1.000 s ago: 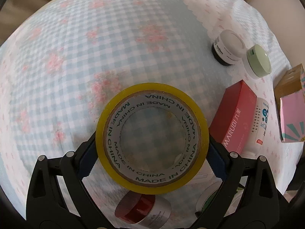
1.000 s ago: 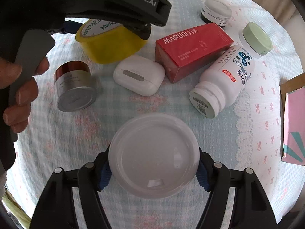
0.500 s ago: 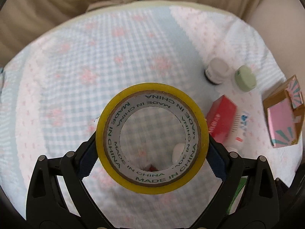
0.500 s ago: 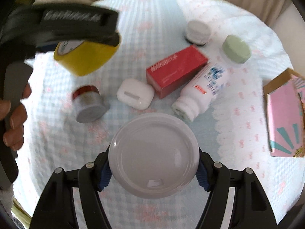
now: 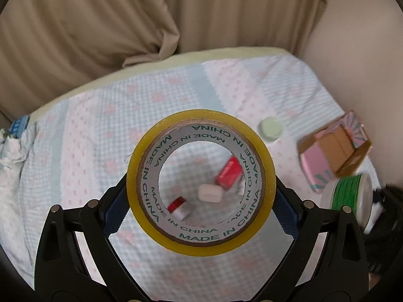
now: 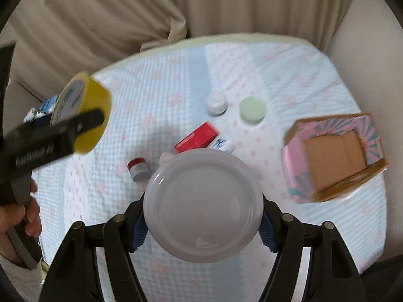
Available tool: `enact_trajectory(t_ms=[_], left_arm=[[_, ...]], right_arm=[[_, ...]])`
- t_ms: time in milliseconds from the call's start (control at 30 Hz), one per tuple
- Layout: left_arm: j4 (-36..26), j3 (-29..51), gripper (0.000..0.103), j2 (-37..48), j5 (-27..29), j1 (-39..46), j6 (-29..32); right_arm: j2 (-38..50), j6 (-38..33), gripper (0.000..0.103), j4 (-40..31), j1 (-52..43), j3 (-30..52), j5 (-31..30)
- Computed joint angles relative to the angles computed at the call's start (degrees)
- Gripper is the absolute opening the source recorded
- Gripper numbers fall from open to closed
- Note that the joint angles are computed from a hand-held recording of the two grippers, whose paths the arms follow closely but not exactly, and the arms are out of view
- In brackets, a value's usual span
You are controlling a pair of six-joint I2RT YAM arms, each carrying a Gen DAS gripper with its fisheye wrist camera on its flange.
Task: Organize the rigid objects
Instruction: 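Carry the tape roll and white jar into the cardboard box and release both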
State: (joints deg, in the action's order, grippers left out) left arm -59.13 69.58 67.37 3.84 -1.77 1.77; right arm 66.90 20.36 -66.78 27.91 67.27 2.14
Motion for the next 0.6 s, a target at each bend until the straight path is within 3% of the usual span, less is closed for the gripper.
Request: enact_trajectory(t_ms=[133,267,333,467,600], left_arm=[[-4.2,5.5,0.096,-0.3,-5.7,-10.7,-9.4],[-6.3,10.7,0.096,2.5,-14.5,-25.9,-23.3],[-7.9,14.9,0.096,6.8,-20.3,-34.8,-32.0],[-8.4,22.1,0.096,16.5,-25.4,-45.2,-43.7],[-6.8,31.8,0.096,30.0,-25.8,-51.7,-51.3]], right_arm=[[-1.2,-14.3,0.067,-7.1,-16.6,8.1,-7.1],[2.3,-31.3,0.067,-11.7,-35.1,15.3,-14.9],[6.5,-42.0,0.067,-14.7,-45.8,20.1,-19.4],[17.7,-58.0,0.067,-19.9,-60.7,30.1,-25.2],[28.4,-66.1,0.067,-23.0,-68.2,40.1,-25.5]])
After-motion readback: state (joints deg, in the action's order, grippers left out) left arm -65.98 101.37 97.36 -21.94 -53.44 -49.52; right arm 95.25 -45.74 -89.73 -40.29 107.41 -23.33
